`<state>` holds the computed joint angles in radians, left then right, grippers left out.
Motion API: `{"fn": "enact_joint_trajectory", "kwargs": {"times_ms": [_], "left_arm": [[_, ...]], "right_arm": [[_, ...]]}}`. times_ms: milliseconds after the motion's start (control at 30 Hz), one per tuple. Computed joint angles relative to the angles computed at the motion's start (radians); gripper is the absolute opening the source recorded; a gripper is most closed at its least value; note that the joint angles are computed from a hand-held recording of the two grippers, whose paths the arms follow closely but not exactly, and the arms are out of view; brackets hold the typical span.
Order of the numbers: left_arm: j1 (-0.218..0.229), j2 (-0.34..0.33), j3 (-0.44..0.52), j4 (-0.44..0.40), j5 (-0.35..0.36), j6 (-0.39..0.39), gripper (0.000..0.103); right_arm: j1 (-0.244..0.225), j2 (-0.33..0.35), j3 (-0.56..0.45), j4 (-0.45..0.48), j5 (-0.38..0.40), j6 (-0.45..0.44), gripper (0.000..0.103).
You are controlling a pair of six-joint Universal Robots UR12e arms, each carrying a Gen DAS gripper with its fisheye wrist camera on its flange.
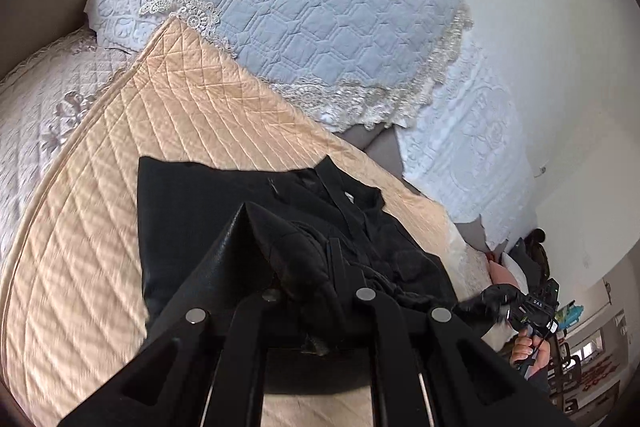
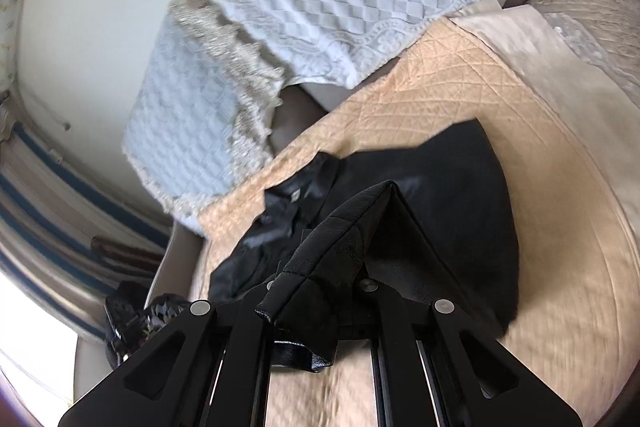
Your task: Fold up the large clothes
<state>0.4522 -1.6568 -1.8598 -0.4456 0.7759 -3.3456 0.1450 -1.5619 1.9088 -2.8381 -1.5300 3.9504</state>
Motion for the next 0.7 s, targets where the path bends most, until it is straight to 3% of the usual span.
{"fn": "enact_joint_trajectory", "kwargs": {"times_ms": [167, 300, 367, 467, 500, 567, 633, 700], "left_arm": [[-0.04, -0.115, 0.093, -0.032, 0.087, -0.043, 0.008], [-0.063, -0.178, 0.165, -0.184, 0.155, -0.062, 0.015], [-0.055, -0.172, 0.155, -0.167, 0.136, -0.069, 0.018], [-0.041, -0.141, 0.117, -0.062, 0.152, -0.079, 0.044], [-0.038, -0.131, 0.106, -0.028, 0.17, -0.09, 0.054], [-0.042, -0.121, 0.101, 0.012, 0.243, -0.086, 0.058], [-0.051, -0.127, 0.125, -0.033, 0.285, -0.034, 0.059], [-0.064, -0.147, 0.166, -0.127, 0.305, 0.043, 0.059]], "right_arm": [[-0.064, 0.091, -0.052, 0.065, 0.034, 0.043, 0.012], [-0.088, 0.137, -0.079, 0.149, 0.04, 0.074, 0.022], [-0.087, 0.132, -0.063, 0.088, 0.045, 0.05, 0.026], [-0.077, 0.107, -0.042, 0.018, 0.019, -0.034, 0.056], [-0.072, 0.097, -0.036, -0.003, -0.014, -0.069, 0.057], [-0.075, 0.083, -0.022, -0.049, -0.041, -0.086, 0.057], [-0.074, 0.077, -0.03, -0.018, -0.089, -0.095, 0.059], [-0.069, 0.091, -0.074, 0.111, -0.116, -0.151, 0.059]]}}
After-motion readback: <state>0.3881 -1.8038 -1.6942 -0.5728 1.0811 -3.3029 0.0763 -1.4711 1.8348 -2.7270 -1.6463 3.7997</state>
